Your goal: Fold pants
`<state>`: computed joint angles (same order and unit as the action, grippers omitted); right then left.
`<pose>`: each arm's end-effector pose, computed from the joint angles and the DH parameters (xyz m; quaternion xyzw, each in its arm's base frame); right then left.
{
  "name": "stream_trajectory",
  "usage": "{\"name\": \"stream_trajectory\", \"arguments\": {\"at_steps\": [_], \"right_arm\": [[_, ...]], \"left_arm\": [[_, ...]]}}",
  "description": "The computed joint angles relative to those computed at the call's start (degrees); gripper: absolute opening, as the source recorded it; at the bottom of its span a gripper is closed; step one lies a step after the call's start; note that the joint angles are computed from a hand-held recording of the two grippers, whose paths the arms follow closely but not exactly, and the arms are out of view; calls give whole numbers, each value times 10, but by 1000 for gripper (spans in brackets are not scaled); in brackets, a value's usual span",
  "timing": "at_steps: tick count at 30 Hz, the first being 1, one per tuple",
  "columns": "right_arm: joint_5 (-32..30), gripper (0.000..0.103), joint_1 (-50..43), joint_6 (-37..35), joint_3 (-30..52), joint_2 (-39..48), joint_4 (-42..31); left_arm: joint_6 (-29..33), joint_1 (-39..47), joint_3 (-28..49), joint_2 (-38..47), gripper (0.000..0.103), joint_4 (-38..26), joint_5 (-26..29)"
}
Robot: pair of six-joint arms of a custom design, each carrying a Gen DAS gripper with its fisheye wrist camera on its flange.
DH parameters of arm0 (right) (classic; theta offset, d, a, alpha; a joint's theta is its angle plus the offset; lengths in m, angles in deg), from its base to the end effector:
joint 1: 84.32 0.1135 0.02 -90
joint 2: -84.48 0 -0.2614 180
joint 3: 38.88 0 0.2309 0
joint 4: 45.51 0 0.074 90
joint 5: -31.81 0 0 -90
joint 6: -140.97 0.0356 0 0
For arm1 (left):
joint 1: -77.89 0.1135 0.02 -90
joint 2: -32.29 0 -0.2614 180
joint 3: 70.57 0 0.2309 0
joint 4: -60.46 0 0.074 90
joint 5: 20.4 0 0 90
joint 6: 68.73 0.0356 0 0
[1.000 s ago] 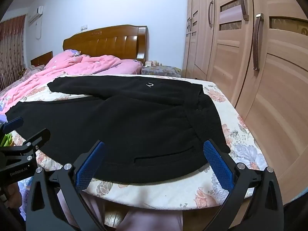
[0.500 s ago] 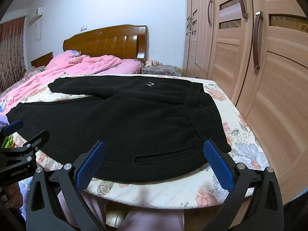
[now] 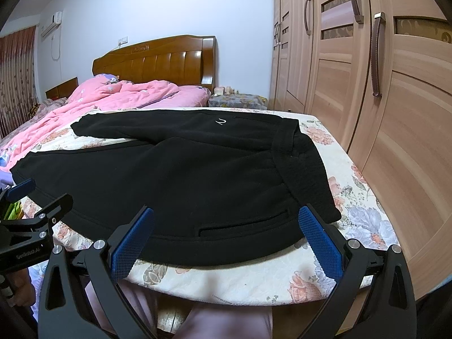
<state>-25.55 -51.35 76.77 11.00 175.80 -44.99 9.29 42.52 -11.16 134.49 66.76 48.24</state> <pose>0.2434 0.1350 0.1539 0.0619 0.8786 -0.0272 0.4727 0.2773 -0.1809 0.1484 0.0962 0.8762 -0.0261 0.4716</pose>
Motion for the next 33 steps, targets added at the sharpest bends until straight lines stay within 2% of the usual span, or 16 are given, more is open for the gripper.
{"name": "stream_trajectory", "arguments": {"at_steps": [7, 20, 33], "right_arm": [[-11, 99, -9, 1, -8, -9, 0], [-17, 99, -14, 3, -6, -11, -2], [-23, 99, -18, 1, -8, -12, 0]], "left_arm": [[-6, 5, -8, -7, 102, 4, 12], [-18, -5, -11, -18, 102, -7, -19], [-32, 2, -19, -24, 102, 1, -10]]}}
